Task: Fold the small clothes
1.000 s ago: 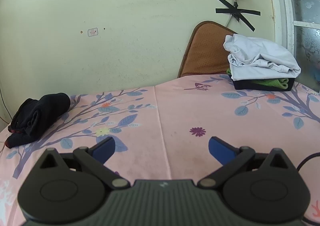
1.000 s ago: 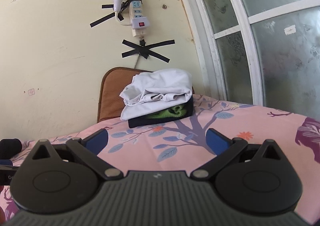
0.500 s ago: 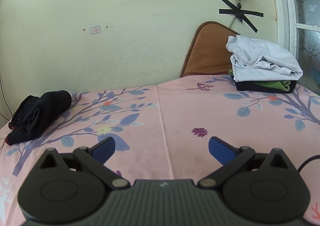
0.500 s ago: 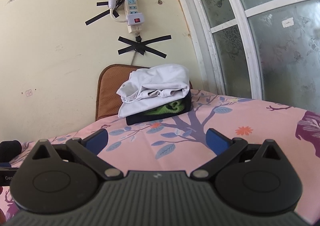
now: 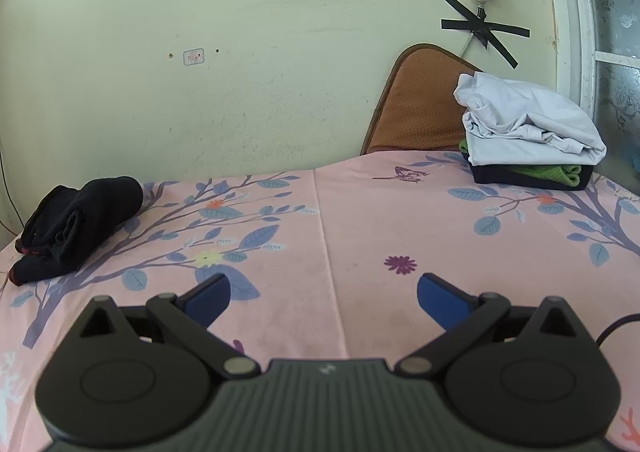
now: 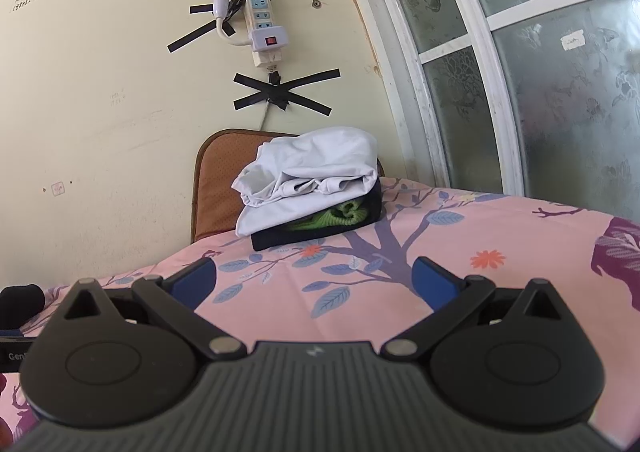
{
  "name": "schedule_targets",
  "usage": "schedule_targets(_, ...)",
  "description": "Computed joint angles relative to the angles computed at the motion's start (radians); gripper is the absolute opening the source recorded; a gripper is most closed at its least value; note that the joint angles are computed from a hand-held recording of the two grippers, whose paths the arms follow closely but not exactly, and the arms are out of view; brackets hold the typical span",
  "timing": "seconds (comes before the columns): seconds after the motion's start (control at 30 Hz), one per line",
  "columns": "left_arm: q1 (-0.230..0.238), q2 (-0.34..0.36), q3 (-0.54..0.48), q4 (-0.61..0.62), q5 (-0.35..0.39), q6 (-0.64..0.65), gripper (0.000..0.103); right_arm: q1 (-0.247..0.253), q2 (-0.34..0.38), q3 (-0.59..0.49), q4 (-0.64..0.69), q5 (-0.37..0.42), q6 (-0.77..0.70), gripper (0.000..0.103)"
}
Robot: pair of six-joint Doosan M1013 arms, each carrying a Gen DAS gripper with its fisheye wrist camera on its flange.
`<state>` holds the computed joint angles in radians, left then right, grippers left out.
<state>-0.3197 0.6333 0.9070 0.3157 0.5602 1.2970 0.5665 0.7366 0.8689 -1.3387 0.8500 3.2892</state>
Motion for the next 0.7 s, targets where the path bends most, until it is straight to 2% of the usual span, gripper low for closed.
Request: schedule_targets(0.7,-0.003,0.002,-0.004,0.024,0.013,-0.017,0.103,-0.004,0.004,-0.012,0.035,-0.008,-0.021,0.103)
